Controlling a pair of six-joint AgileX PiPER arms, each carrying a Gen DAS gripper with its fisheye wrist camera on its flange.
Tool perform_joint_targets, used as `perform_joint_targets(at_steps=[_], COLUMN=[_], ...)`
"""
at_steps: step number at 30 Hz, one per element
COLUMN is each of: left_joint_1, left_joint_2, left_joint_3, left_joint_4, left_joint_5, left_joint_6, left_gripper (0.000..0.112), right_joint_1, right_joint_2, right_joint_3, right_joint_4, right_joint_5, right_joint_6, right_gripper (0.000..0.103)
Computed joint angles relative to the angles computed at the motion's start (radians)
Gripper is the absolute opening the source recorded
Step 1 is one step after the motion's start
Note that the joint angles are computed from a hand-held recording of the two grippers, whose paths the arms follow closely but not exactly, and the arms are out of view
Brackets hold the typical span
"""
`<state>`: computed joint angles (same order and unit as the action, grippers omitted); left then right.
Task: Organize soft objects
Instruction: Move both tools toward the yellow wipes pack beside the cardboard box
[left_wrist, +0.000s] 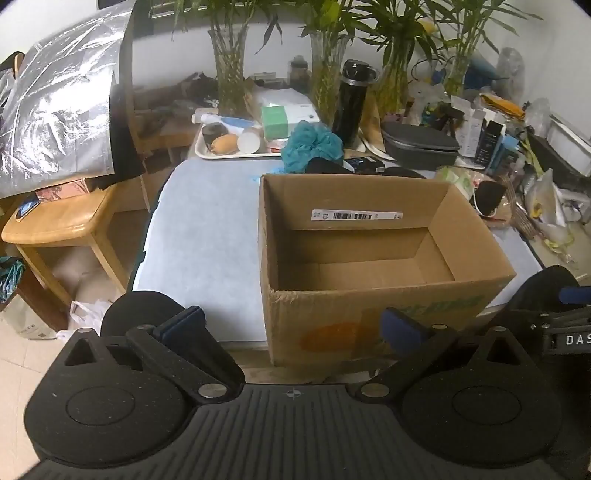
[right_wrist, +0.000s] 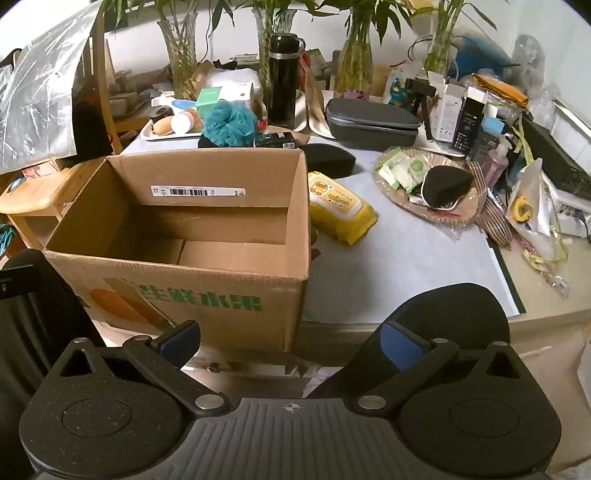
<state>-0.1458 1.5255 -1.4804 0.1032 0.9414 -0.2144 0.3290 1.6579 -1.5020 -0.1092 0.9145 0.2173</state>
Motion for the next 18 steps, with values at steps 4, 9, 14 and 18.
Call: perform_joint_targets(at_steps=[4, 9, 14, 18], left_joint_1=[0.014, 0.028, 0.035, 0.042], left_joint_2=[0.001, 0.008, 0.012, 0.006], left_joint_3=[0.031, 0.032, 0.031, 0.039], left_joint_4=[-0.012, -0.038, -0.068, -0.081], left_joint_5=[-0.026, -0.028, -0.026, -0.036], left_joint_6=[0.015, 0.037, 0.054, 0.068], left_gripper=[0.103, 0.103, 0.103, 0.103], right_joint_1=[-0.011, -0.016, -0.026, -0.024], right_joint_2=[-0.014, -0.006, 0.000, -0.004], right_joint_3=[0.013, 0.008, 0.004, 0.015], right_joint_4=[0.048, 0.062, 0.084, 0.077], right_joint_5=[-0.018, -0.008, -0.009, -0.026], right_joint_6=[-0.037, -0.054, -0.066, -0.065], right_gripper=[0.103, 0.103, 0.103, 0.103])
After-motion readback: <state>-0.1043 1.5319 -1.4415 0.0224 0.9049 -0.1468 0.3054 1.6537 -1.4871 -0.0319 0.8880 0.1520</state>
